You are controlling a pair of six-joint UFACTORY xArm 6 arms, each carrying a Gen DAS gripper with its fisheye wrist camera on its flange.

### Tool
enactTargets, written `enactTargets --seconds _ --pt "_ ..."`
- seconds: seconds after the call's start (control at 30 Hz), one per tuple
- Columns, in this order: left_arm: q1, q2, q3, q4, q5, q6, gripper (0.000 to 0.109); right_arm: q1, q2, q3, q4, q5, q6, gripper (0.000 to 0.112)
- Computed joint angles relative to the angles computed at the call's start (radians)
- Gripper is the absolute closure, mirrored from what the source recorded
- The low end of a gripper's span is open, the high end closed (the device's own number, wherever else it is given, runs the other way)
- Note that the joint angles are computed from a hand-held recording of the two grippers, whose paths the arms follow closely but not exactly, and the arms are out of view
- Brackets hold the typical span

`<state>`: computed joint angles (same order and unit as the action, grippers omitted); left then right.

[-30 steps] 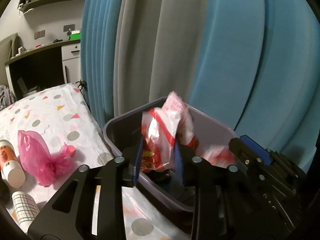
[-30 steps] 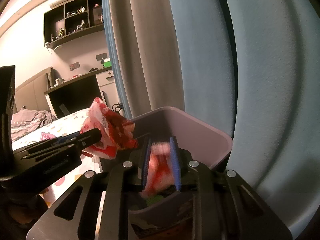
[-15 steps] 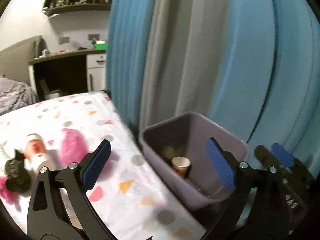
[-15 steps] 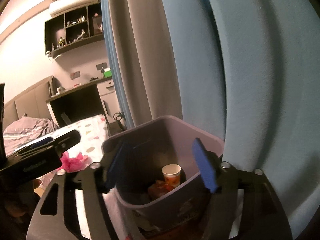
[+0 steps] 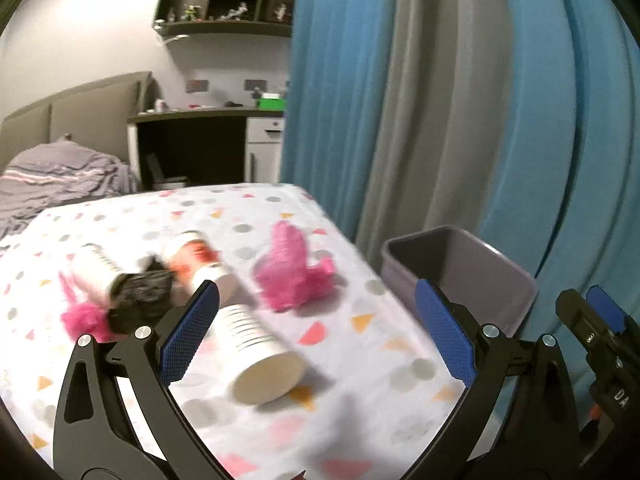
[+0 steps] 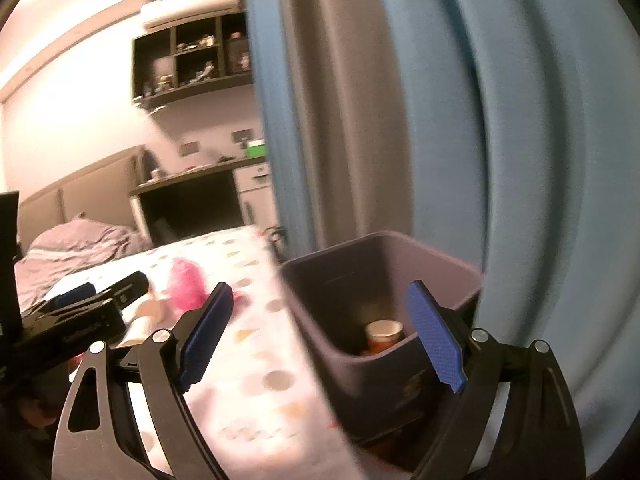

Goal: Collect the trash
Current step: 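Move both tools back to the trash on the bed, then grasp the white grid-printed cup with the right tool while the left tool grasps the pink bag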

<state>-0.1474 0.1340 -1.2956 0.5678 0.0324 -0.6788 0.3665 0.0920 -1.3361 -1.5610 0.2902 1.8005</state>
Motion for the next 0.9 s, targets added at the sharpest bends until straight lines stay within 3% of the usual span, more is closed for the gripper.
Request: enactTargets --seconds 0.13,0.3,0.6,0.9 --pt "0.077 -0.080 0.072 0.295 0.006 -0.273 0.012 0.043 0.030 -0.025 0.024 -0.021 -0.041 0.027" --pt "0.163 -0.161 0.150 0.517 0.022 -0.465 0.012 0.099 0.071 -0.060 0.069 -0.041 -0.087 0.027" --pt "0.312 -0.241 0.259 0.457 0.002 -0.442 0.012 0.171 0.180 -0.160 0.257 -0.074 -0.270 0.027" --pt "0.391 -0.259 0.293 0.356 -0.035 -0.336 0.012 0.232 0.323 -0.290 0.566 -0.053 -0.536 0.041"
